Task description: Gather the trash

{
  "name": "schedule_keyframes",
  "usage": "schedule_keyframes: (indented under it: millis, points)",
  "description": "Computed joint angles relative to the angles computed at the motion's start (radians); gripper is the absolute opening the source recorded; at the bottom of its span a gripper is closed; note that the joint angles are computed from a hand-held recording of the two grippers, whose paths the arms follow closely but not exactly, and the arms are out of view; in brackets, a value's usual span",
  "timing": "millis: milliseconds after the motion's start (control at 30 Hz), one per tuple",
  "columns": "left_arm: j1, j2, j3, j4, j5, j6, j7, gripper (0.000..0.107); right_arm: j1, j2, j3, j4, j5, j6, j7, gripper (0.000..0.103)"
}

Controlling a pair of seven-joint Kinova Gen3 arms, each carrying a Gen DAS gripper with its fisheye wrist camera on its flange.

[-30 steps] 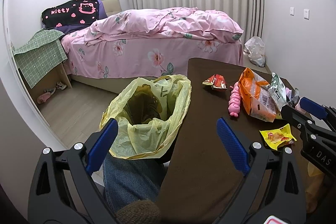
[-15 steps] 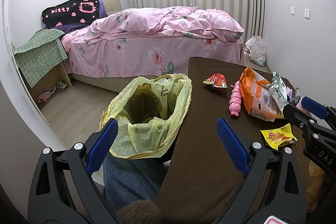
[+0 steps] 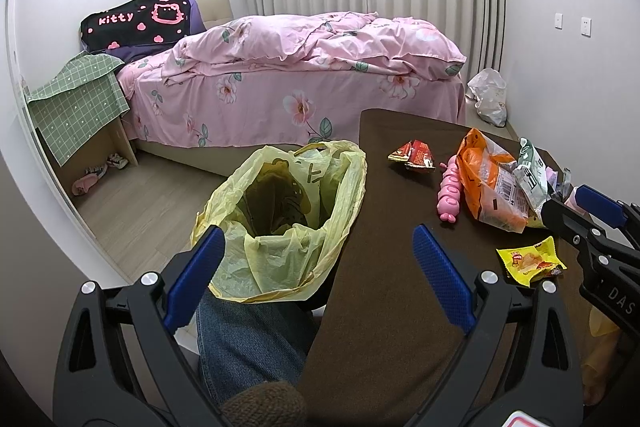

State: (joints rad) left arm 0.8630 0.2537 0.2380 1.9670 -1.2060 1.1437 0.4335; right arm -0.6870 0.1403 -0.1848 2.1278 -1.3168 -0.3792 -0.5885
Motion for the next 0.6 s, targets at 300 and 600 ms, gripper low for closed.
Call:
schedule_keyframes:
  millis: [300, 600]
  points:
    - [-0.001, -0.001, 0.000, 0.004, -0.002, -0.001, 0.004, 0.090, -0.001, 0.000, 0.001, 0.001, 0.001, -0.001, -0.001, 0.060]
    - [-0.011, -0.009, 0.001, 0.018, -0.010, -0.022, 0.011, 0.090, 0.000, -0.002, 0.001, 0.002, 0.007, -0.005, -0.009, 0.060]
